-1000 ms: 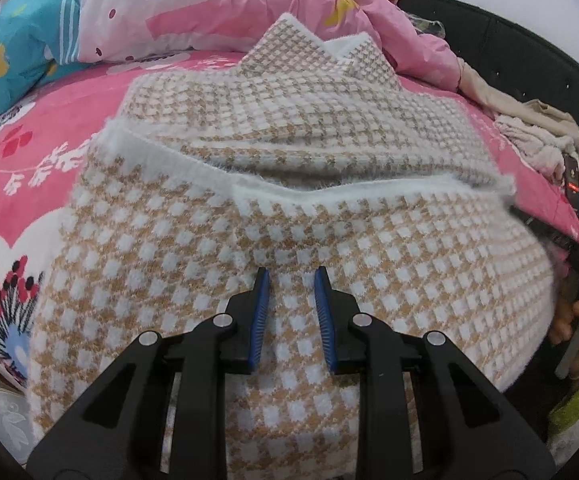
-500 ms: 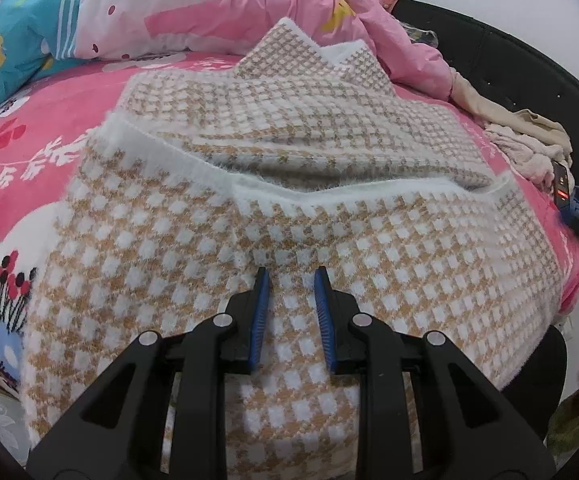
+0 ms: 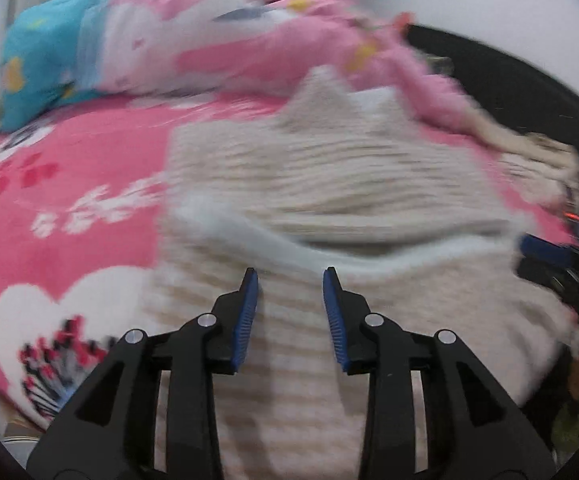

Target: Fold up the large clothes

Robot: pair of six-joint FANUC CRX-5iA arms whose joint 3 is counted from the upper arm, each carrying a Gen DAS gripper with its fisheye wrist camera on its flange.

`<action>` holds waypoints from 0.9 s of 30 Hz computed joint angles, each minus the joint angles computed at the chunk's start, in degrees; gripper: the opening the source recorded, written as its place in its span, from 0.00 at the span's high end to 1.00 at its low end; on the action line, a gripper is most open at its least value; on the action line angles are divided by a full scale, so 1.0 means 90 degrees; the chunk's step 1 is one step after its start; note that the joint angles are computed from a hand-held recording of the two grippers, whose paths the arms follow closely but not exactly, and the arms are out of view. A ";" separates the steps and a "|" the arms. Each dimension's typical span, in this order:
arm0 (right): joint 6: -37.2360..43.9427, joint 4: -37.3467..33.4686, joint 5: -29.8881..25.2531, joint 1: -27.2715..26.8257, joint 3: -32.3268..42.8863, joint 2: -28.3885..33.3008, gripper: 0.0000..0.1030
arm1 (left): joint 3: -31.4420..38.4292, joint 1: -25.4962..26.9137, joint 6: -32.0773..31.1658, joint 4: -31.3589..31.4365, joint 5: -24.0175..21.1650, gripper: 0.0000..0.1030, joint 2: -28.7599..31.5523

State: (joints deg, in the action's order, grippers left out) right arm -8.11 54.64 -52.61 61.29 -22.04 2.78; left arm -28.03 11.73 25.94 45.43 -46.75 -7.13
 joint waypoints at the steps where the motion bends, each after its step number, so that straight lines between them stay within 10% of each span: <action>1: 0.0549 -0.0503 -0.0144 -0.0078 0.0332 0.0404 0.57 | 0.0133 0.0031 0.0292 -0.0183 -0.0013 0.76 0.0238; 6: 0.0322 -0.0799 0.0181 -0.0151 0.0110 0.0158 0.55 | 0.0343 0.0375 0.0436 0.0128 -0.0750 0.78 0.0514; 14: -0.0910 -0.0419 -0.1591 0.1016 -0.0437 -0.0759 0.49 | -0.0349 0.0915 -0.0530 0.0402 -0.0592 0.60 -0.0507; 21: -0.1150 -0.1442 -0.1885 0.0915 -0.0654 -0.0882 0.48 | 0.0222 0.1114 0.0571 -0.0475 -0.0808 0.53 -0.0091; 27: -0.1252 -0.0212 -0.2064 0.1859 -0.0652 -0.0910 0.48 | -0.0291 0.1311 -0.0715 0.0402 -0.1594 0.55 -0.0984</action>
